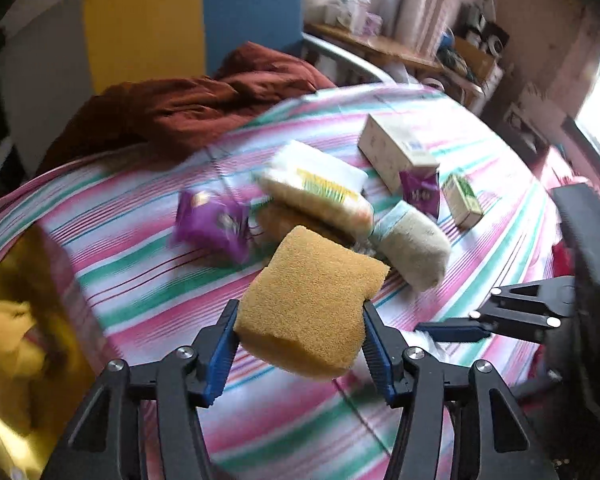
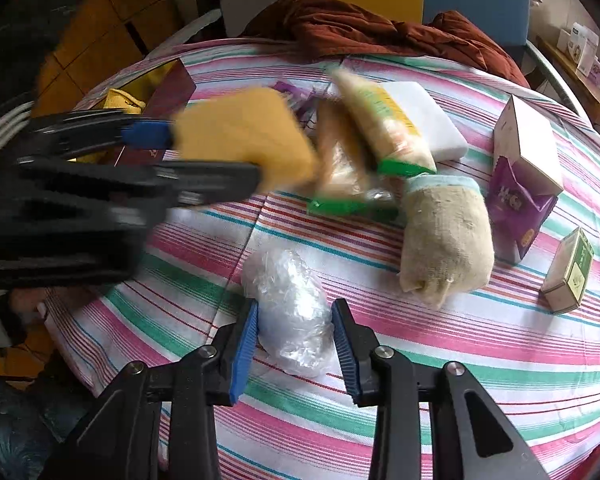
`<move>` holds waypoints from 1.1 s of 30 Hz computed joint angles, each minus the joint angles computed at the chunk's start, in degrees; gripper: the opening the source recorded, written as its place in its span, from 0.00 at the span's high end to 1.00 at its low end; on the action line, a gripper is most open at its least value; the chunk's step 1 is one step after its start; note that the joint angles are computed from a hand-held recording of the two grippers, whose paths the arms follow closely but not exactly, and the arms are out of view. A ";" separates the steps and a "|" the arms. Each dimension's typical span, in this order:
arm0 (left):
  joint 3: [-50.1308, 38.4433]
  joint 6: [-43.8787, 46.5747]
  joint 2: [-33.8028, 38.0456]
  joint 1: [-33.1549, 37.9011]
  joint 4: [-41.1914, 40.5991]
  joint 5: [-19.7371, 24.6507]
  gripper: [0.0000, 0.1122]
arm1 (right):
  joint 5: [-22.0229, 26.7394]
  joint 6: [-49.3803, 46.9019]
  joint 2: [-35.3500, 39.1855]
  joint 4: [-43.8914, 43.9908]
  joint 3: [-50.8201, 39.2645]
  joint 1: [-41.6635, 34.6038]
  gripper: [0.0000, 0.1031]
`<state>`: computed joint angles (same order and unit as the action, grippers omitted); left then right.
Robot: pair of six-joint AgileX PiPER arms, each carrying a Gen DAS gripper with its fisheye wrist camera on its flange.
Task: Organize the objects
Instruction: 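Grasp the yellow sponge block with the left tool while the right tool holds the bundle, then carry the sponge and bundle over the gold tray and open both tools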
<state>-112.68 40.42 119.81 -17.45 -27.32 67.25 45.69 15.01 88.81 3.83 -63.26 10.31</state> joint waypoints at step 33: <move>29.89 13.56 -25.18 23.64 -12.85 -13.65 0.47 | -0.15 13.46 3.93 -13.13 -2.78 6.70 0.64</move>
<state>-82.79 53.98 94.62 6.19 -40.17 53.59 45.54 28.47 92.73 -9.30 -66.04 17.01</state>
